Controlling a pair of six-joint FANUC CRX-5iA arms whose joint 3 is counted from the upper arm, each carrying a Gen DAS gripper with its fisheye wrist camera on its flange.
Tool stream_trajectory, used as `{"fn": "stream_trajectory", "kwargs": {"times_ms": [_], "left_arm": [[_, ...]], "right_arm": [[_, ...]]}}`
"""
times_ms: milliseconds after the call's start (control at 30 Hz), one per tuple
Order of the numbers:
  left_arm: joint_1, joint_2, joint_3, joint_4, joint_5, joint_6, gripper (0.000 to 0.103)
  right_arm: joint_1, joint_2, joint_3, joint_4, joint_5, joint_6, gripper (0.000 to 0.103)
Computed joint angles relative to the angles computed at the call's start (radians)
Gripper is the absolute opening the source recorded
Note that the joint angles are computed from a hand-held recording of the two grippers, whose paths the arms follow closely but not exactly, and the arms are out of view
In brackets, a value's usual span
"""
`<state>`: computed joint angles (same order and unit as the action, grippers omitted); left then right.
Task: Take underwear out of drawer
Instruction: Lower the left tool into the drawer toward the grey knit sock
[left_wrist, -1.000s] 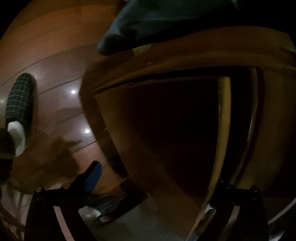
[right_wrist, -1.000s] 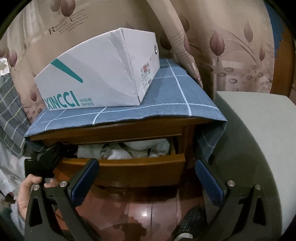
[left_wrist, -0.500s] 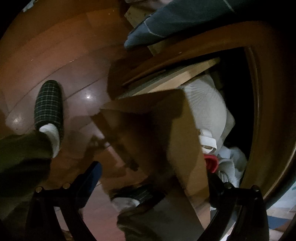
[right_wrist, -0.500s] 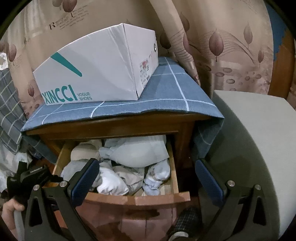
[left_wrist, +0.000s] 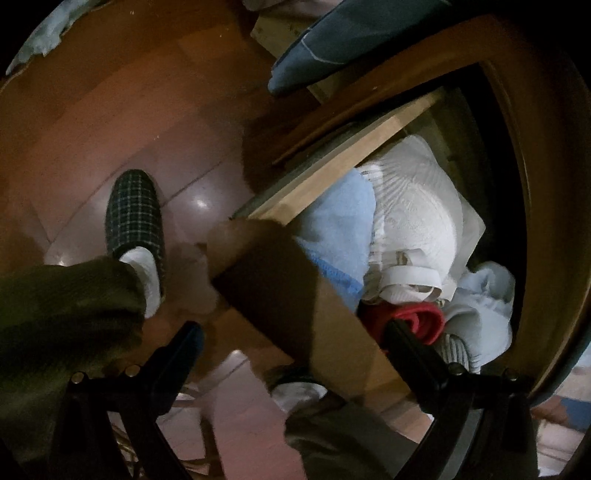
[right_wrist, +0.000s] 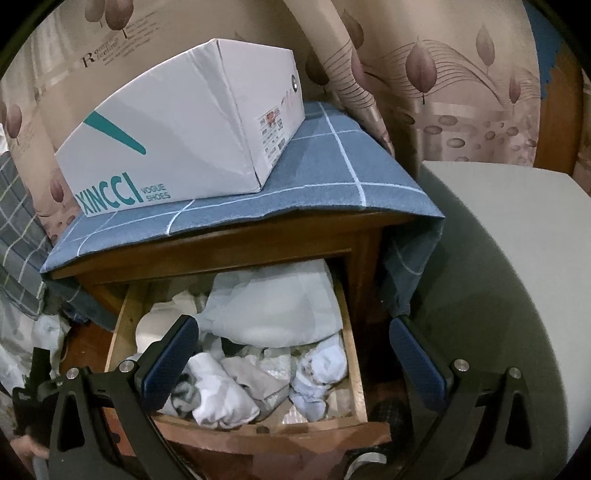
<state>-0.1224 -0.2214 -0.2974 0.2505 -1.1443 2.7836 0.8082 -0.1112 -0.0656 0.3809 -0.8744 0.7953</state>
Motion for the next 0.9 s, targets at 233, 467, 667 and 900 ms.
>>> {"fn": "stream_trajectory", "kwargs": {"times_ms": [233, 467, 667, 900], "left_arm": [[-0.018, 0.012, 0.04, -0.026, -0.061, 0.003, 0.102], [-0.055, 0.088, 0.166, -0.124, -0.191, -0.025, 0.102], [-0.059, 0.13, 0.251, -0.165, -0.29, -0.051, 0.099], [-0.16, 0.19, 0.473, -0.306, -0.426, -0.114, 0.099]], "right_arm": [[0.005, 0.009, 0.015, -0.029, -0.011, 0.038, 0.103], [-0.008, 0.013, 0.021, -0.054, -0.019, 0.029, 0.103], [-0.015, 0.023, 0.041, -0.095, -0.04, 0.062, 0.103], [-0.014, 0.041, 0.076, -0.145, -0.084, 0.13, 0.103]]}}
